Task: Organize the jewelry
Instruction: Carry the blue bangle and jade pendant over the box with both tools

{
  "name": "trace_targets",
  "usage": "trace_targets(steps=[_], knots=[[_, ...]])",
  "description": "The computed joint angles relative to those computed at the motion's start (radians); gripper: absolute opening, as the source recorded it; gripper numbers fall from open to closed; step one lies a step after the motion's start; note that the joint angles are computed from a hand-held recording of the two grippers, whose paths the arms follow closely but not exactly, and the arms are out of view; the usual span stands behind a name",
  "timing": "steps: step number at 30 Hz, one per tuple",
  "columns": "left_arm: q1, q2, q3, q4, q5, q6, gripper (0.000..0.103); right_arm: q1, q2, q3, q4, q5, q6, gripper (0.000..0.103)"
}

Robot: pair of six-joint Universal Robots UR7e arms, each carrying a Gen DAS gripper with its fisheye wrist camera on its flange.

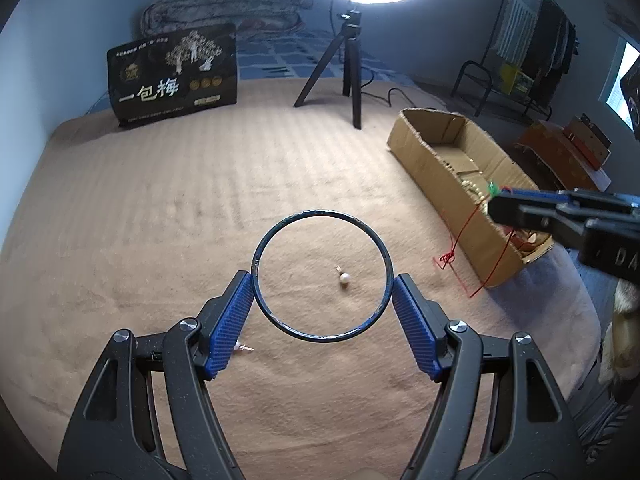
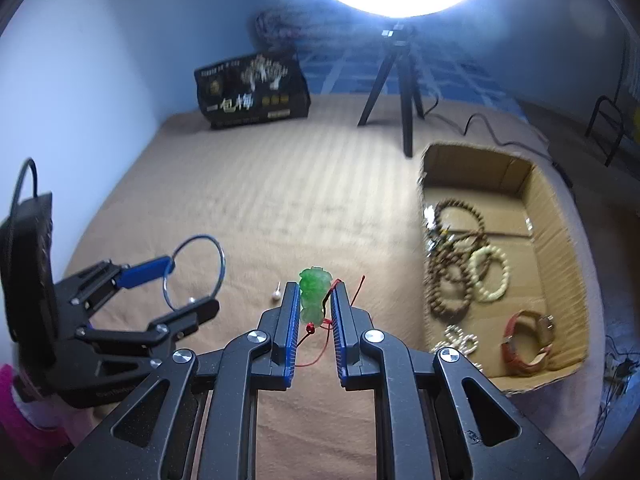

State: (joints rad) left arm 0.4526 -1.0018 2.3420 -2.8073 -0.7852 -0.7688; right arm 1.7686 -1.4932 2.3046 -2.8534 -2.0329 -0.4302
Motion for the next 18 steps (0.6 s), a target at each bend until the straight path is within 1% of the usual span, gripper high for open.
trace_targets(steps=[8,13,18], knots=[[-0.017,0.025,-0.032,-0.028,-0.006,0.033,0.073,-0.007,-0.054,-0.024,-0.008,0.03,-0.005,0.014],[-0.02,0.05,-0.062,-0.058,-0.019,0.063,0.073,-0.012,-0.073,-0.04,-0.037,0.027,-0.021,0.014],[-0.023,0.081,-0.097,-0.09,-0.032,0.095,0.073,-0.036,-0.097,-0.058,-0.048,0.039,-0.018,0.014]])
